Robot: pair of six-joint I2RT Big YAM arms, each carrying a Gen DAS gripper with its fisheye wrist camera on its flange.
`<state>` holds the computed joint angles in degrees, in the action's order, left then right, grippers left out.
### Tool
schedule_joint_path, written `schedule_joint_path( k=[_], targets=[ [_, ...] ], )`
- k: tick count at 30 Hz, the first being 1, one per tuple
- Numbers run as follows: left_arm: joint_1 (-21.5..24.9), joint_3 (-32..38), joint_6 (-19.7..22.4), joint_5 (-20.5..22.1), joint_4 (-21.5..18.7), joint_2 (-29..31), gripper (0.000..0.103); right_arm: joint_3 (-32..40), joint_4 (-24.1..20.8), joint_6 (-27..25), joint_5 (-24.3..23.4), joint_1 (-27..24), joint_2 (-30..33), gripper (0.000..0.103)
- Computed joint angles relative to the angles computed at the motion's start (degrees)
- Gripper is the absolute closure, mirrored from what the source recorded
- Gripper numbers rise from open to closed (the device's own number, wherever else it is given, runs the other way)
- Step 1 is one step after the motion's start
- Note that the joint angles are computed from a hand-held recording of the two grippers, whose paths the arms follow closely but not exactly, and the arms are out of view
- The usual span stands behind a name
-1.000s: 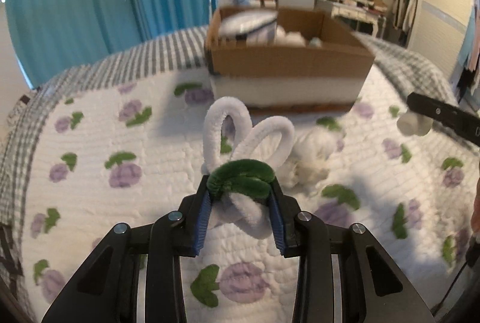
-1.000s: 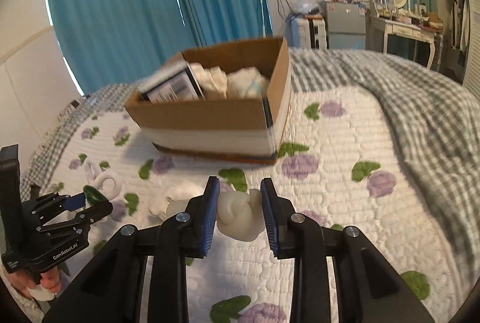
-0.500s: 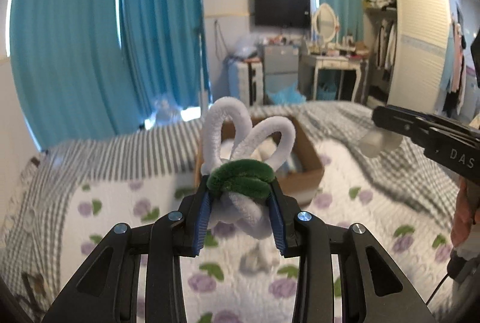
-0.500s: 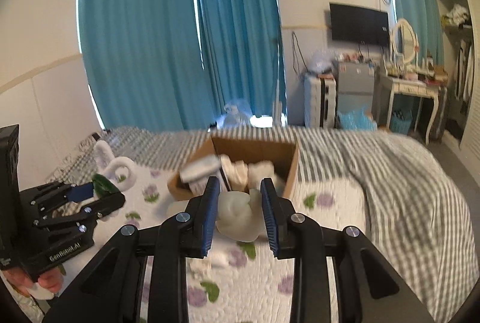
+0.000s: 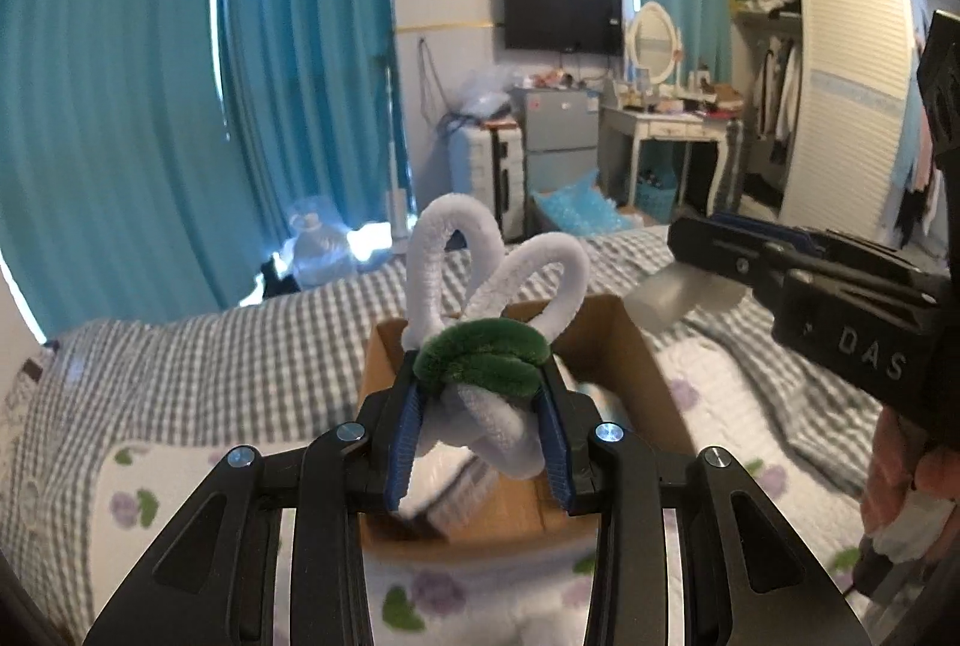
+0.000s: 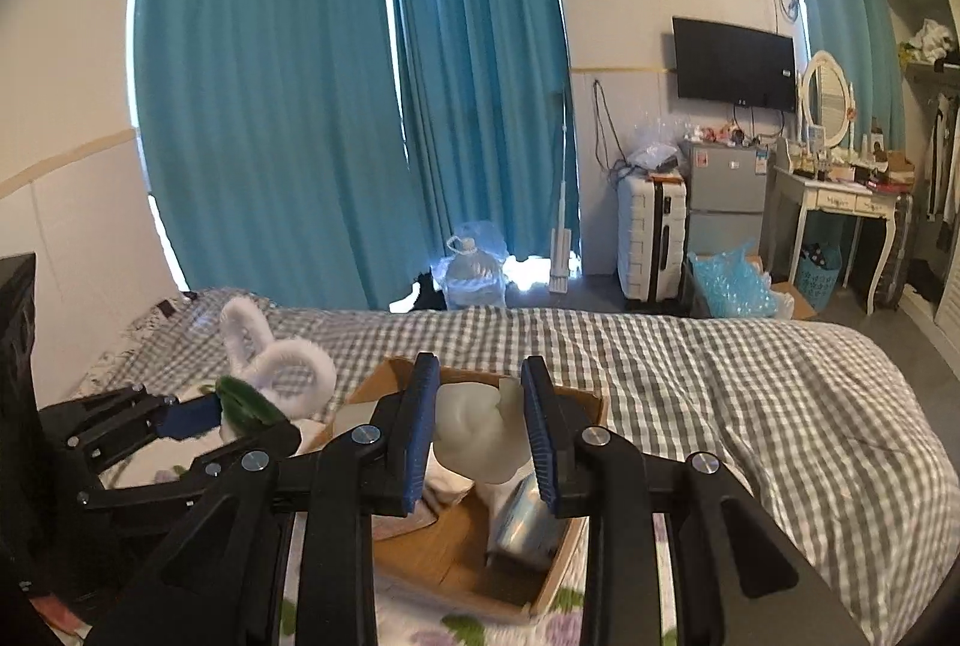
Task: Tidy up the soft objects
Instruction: 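Lower the bunny and cotton ball into the box and open both tools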
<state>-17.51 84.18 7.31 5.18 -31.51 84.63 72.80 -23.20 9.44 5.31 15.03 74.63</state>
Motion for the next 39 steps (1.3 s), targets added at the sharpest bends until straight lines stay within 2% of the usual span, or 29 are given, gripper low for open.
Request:
schedule_joint_path(
  k=[4,8,9,11,12,13,14,15,16,21,24,29,31,33,36,39],
  targets=[
    [-0.22,4.64,1.04,-1.25,-0.55,6.53,0.068,3.37,1.0,-0.34,-2.93,-2.77,6.16,0.075],
    [-0.58,6.11,2.84,-1.5,1.15,9.75,0.065,5.55,1.73,-0.96,-4.83,-4.53,10.12,0.073],
    [-0.56,6.07,3.11,-0.8,1.57,10.11,0.065,6.04,2.1,-0.36,-5.44,-4.98,11.09,0.07],
    [-0.83,6.96,3.15,-0.6,0.95,11.01,0.053,6.47,2.36,0.91,-8.03,-5.86,12.08,0.069],
    [-0.96,6.9,2.97,-1.37,1.45,11.19,0.037,6.61,2.28,1.3,-9.26,-6.12,12.36,0.065],
    [-1.17,6.05,2.71,-2.94,3.15,10.94,0.029,6.52,2.43,1.51,-9.74,-6.29,12.46,0.056],
    [-1.26,5.02,2.64,-3.89,5.07,10.45,0.029,6.24,2.78,1.64,-8.76,-6.32,12.34,0.048],
    [-1.34,4.51,2.58,-4.46,5.73,10.04,0.029,5.83,3.15,1.66,-7.41,-6.27,11.95,0.032],
    [-1.21,4.48,2.36,-4.6,5.59,9.94,0.029,5.36,3.73,1.78,-6.5,-6.21,11.45,0.029],
    [-0.66,2.63,1.25,-5.28,4.41,5.99,0.029,3.66,2.43,2.56,-3.7,-5.98,6.59,0.029],
    [-0.4,1.39,1.25,-5.88,3.87,2.13,0.029,3.61,-0.57,2.6,-1.24,-5.25,2.87,0.029],
    [1.38,-0.94,1.01,-4.5,3.14,-5.96,0.029,4.38,-5.94,1.12,3.41,-2.31,-4.92,0.026],
    [2.2,-1.28,0.66,-3.68,1.64,-9.63,0.026,4.83,-8.37,-0.16,6.19,-0.02,-8.6,0.021],
    [3.3,-2.29,-0.05,-1.96,1.4,-13.49,0.017,5.21,-10.53,-1.42,8.79,2.29,-11.48,0.016],
    [4.58,-4.28,0.1,0.44,1.88,-18.12,0.016,5.65,-13.53,-2.74,13.03,5.78,-14.55,0.005],
    [4.75,-6.01,0.91,-0.86,1.85,-21.62,0.016,4.62,-14.94,-3.96,18.21,9.79,-17.15,0.001]
  ],
)
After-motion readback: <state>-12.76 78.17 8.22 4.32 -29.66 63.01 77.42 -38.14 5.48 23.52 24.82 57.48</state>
